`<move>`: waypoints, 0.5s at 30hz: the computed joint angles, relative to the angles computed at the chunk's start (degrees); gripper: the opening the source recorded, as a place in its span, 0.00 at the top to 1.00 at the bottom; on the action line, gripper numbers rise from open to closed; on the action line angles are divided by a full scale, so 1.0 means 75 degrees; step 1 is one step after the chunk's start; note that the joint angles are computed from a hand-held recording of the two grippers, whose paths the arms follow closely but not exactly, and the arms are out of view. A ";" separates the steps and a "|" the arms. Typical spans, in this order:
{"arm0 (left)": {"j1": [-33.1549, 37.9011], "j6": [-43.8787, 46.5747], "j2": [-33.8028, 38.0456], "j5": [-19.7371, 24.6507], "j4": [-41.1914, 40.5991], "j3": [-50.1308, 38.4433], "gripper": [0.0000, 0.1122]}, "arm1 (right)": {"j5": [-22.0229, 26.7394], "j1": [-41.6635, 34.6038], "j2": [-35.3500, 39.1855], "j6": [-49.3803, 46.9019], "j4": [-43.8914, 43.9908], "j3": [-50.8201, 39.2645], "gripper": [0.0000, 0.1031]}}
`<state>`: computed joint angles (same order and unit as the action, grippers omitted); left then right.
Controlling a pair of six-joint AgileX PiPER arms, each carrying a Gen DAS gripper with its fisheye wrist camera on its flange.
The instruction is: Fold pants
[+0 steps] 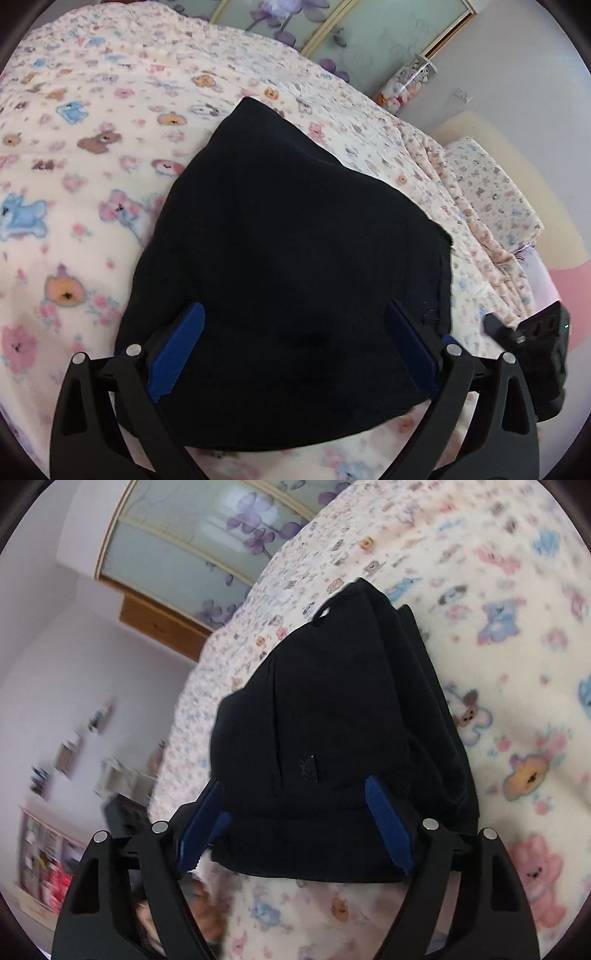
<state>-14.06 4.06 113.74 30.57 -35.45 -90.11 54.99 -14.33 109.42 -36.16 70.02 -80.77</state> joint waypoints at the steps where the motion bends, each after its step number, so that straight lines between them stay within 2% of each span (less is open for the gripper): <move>1: -0.0069 -0.0159 0.0003 -0.0130 0.0193 0.0012 0.12 | 0.0053 -0.0034 0.0041 0.0004 0.0034 -0.0035 0.22; 5: -0.0479 -0.1105 -0.0089 -0.0517 0.1655 0.0114 0.10 | 0.0073 -0.0152 0.0051 -0.0682 0.0636 0.0282 0.22; 7: -0.0684 -0.1596 -0.0418 -0.0759 0.2403 0.0475 0.10 | 0.0307 -0.0271 -0.0111 -0.0790 0.0856 0.0523 0.22; 9: -0.0942 -0.2804 -0.0928 -0.1070 0.3806 0.1047 0.10 | 0.0421 -0.0405 -0.0365 -0.0482 0.0551 0.0540 0.20; 11: -0.1133 -0.4014 -0.1469 -0.1319 0.5334 0.1662 0.10 | -0.0196 -0.0374 -0.1086 -0.0366 0.0029 0.0905 0.08; 12: -0.1220 -0.4552 -0.1829 -0.1369 0.6097 0.2027 0.10 | -0.0916 -0.0236 -0.1621 -0.0127 -0.0517 0.1157 0.01; 13: -0.1322 -0.5192 -0.2083 -0.1352 0.6861 0.2291 0.10 | -0.1355 -0.0141 -0.1986 -0.0104 -0.0758 0.1395 0.01; 15: -0.1601 -0.6482 -0.2706 -0.1234 0.8389 0.2889 0.10 | -0.1602 -0.0080 -0.2607 -0.0393 -0.0932 0.1845 0.01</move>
